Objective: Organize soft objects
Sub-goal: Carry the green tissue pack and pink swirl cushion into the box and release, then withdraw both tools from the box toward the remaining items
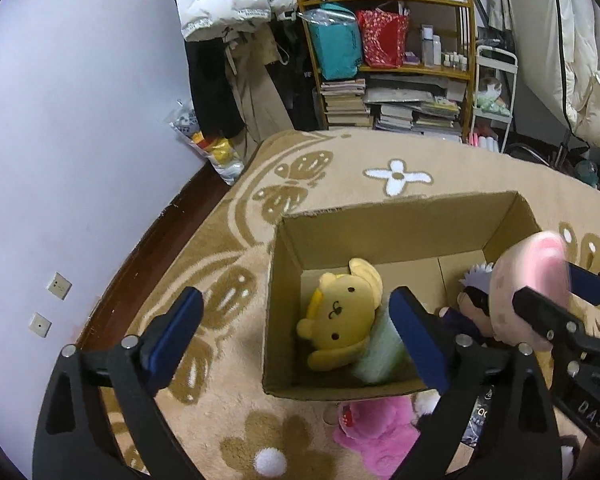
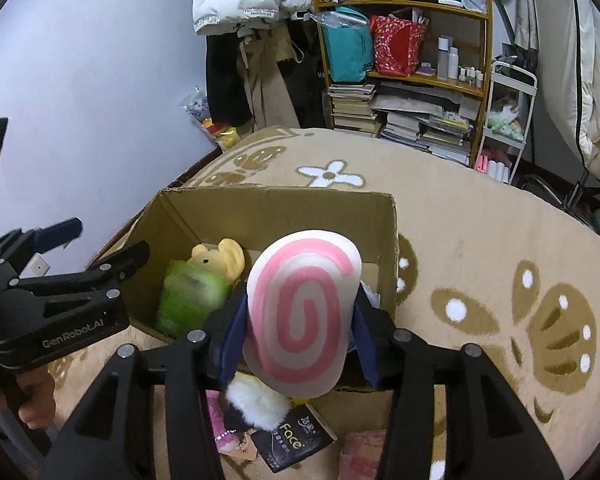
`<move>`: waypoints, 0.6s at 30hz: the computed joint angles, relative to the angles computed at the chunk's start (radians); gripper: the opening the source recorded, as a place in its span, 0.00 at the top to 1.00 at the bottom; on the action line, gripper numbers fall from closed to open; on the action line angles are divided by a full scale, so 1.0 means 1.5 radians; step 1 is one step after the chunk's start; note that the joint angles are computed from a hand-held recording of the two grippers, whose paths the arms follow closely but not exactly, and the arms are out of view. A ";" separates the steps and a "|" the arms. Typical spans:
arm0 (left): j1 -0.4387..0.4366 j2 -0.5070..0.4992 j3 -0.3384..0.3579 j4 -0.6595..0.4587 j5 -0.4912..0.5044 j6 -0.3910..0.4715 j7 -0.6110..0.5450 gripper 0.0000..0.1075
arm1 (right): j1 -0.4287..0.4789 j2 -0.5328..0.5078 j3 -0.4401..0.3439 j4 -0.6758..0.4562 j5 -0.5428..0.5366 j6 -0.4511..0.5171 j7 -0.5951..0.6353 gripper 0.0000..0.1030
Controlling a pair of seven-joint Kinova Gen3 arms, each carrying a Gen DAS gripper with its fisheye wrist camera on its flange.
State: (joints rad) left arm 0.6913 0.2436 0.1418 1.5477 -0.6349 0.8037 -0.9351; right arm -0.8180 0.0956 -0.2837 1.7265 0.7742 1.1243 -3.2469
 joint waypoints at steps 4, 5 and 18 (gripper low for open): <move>0.000 -0.011 0.000 0.002 -0.004 0.003 0.008 0.10 | -0.008 -0.005 -0.005 0.000 0.019 0.007 -0.017 0.25; 0.000 -0.014 0.000 0.004 -0.006 0.003 0.010 0.10 | -0.009 -0.006 -0.006 -0.001 0.024 0.011 -0.019 0.24; -0.024 -0.070 0.026 0.056 -0.015 0.024 0.025 0.09 | -0.040 -0.016 -0.031 -0.023 0.022 0.090 -0.051 0.16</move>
